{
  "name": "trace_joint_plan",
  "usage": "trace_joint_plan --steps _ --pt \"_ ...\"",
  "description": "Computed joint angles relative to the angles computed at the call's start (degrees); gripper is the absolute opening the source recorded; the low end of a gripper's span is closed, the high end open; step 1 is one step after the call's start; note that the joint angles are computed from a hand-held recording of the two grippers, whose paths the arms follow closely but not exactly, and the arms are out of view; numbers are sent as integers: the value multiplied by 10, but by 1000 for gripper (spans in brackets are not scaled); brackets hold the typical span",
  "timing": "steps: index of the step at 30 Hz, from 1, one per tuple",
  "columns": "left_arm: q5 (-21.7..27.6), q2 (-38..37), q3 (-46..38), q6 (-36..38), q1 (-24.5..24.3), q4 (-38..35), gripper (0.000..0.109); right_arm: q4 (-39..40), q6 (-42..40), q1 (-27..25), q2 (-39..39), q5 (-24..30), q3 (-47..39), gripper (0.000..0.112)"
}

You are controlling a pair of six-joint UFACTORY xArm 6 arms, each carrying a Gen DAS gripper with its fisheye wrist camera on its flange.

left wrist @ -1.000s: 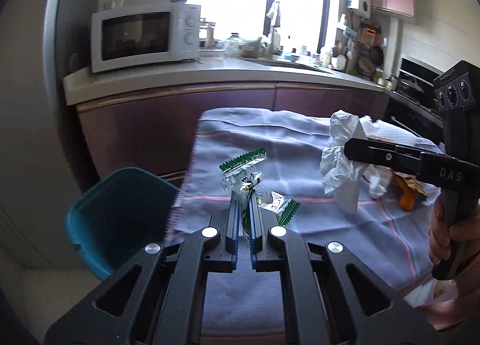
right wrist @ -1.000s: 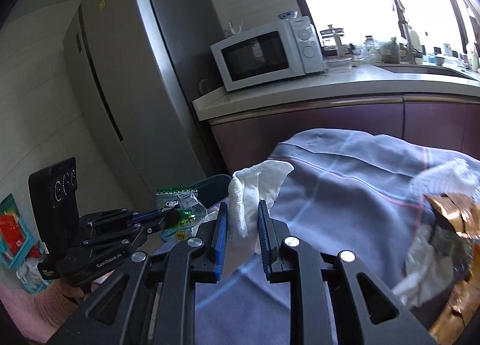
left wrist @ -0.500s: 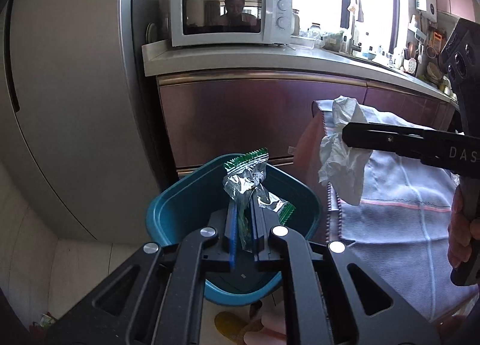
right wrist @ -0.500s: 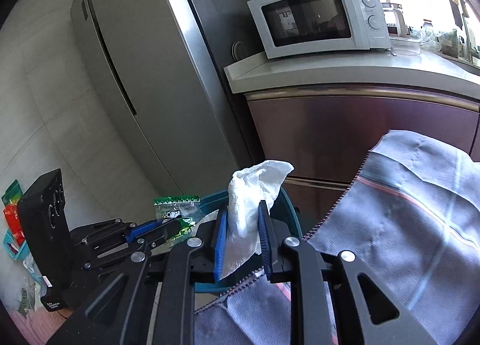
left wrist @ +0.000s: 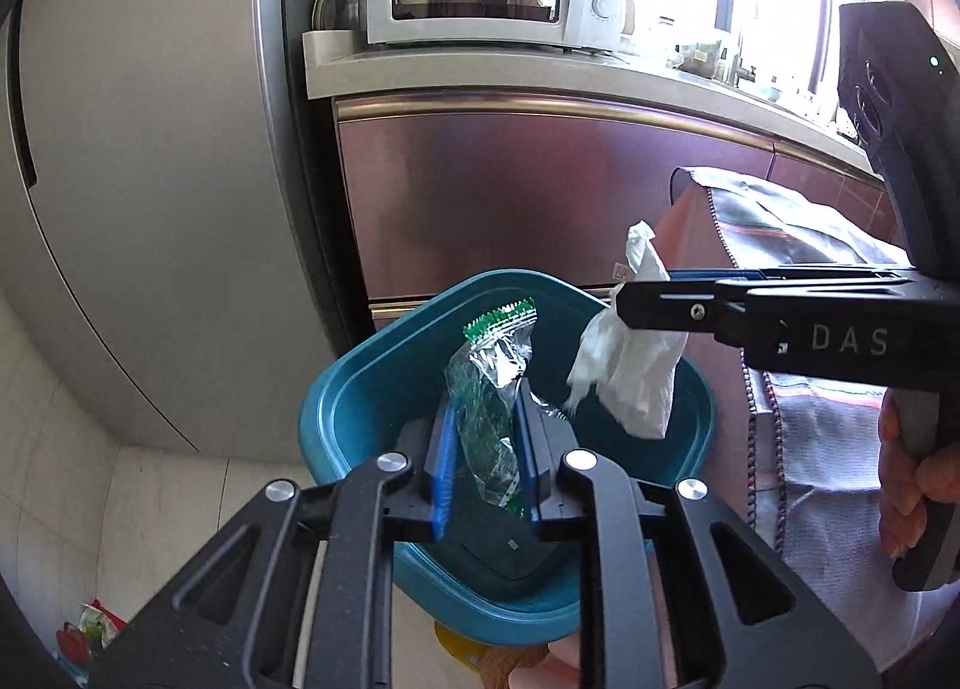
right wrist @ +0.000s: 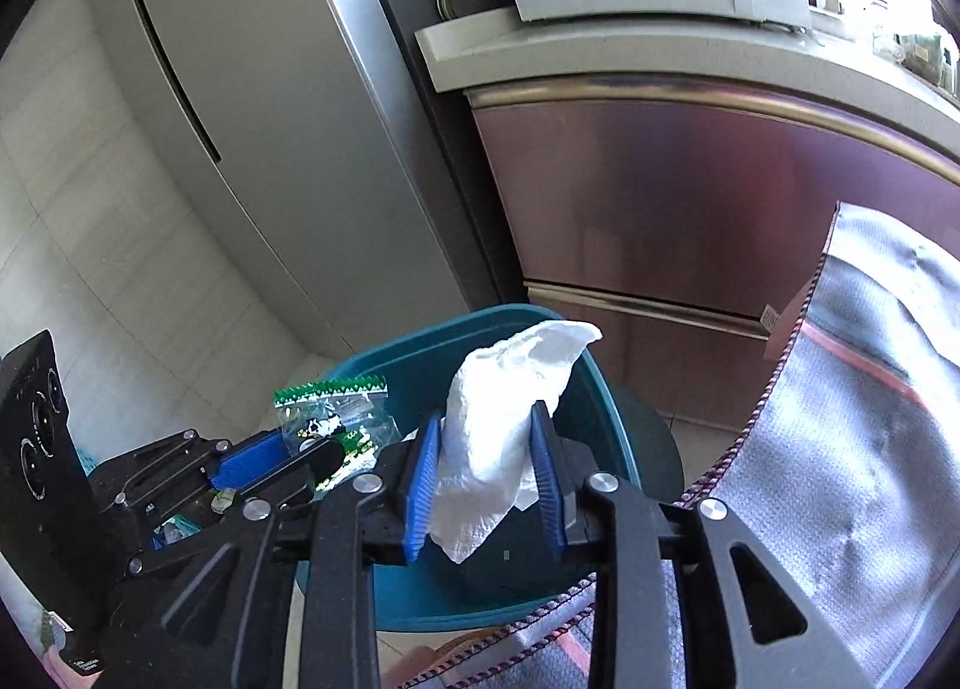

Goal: Collect trash
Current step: 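Carry both items to the teal bin and open both tools to drop them, then return both tools to the table and close the left tool on the white tissue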

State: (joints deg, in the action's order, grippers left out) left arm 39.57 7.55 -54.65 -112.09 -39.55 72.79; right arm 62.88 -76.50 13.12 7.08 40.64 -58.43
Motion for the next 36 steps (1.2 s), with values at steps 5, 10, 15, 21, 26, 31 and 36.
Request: trace_joint_plan --steps 5,10,15,21,26,31,36 --pt "-11 13 -7 5 6 0 23 -19 16 -7 5 5 -2 32" --pt "-16 18 -11 4 3 2 26 -9 3 -25 -3 25 5 32" --pt "-14 5 -11 -25 -12 28 29 22 -48 -65 -44 56 38 37" --pt "2 -6 -34 -80 -58 102 40 61 -133 -158 -127 114 99 45" --pt "-19 35 -100 -85 -90 150 50 70 -192 -276 -184 167 139 51" --pt "-71 120 -210 -52 -110 156 58 79 -217 -371 -202 183 150 53" --pt "-134 234 -353 45 -125 90 58 85 -226 -454 -181 176 139 55"
